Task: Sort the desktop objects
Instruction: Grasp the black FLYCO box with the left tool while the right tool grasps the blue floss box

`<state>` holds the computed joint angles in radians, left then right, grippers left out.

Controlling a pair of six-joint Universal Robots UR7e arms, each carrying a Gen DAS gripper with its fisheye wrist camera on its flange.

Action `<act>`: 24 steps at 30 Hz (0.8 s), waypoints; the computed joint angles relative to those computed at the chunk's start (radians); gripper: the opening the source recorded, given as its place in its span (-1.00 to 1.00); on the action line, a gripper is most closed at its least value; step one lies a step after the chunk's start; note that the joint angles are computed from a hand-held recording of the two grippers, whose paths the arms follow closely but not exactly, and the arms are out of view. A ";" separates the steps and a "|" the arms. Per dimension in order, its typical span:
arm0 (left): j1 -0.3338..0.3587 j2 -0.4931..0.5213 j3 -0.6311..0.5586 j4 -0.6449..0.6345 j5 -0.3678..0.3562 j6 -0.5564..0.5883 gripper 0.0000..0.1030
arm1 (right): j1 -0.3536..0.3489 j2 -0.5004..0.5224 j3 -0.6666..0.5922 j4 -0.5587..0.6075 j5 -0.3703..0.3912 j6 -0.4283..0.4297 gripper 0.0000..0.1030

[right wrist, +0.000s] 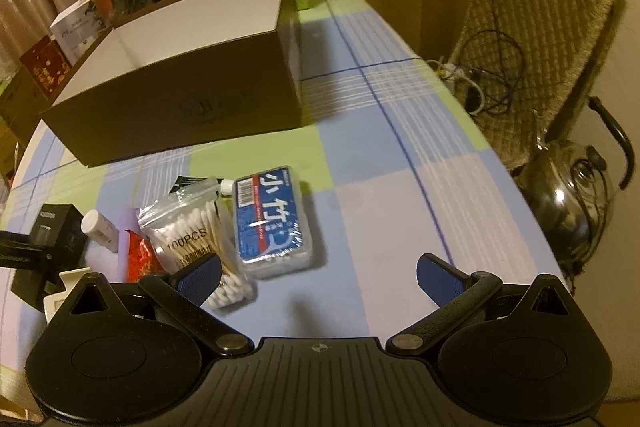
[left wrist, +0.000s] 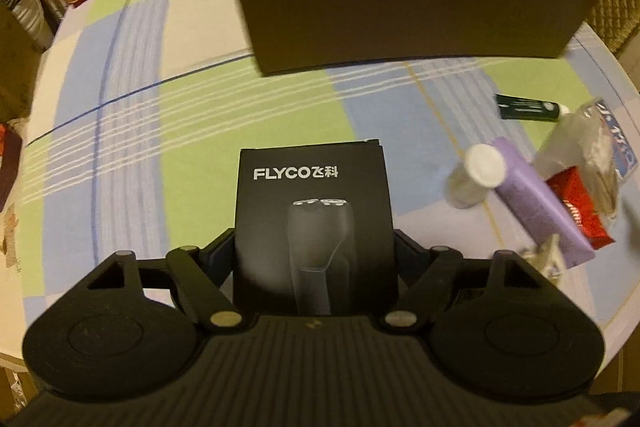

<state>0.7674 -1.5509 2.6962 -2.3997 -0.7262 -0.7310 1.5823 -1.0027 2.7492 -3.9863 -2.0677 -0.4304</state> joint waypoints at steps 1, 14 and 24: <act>0.007 -0.019 0.001 0.018 0.007 -0.011 0.50 | -0.004 0.011 -0.009 0.003 0.007 -0.014 0.96; 0.049 -0.320 0.014 0.353 0.066 -0.196 0.50 | -0.035 0.143 -0.154 0.067 0.045 -0.199 0.40; 0.069 -0.289 0.018 0.332 0.067 -0.186 0.52 | -0.034 0.218 -0.214 0.096 -0.027 -0.256 0.07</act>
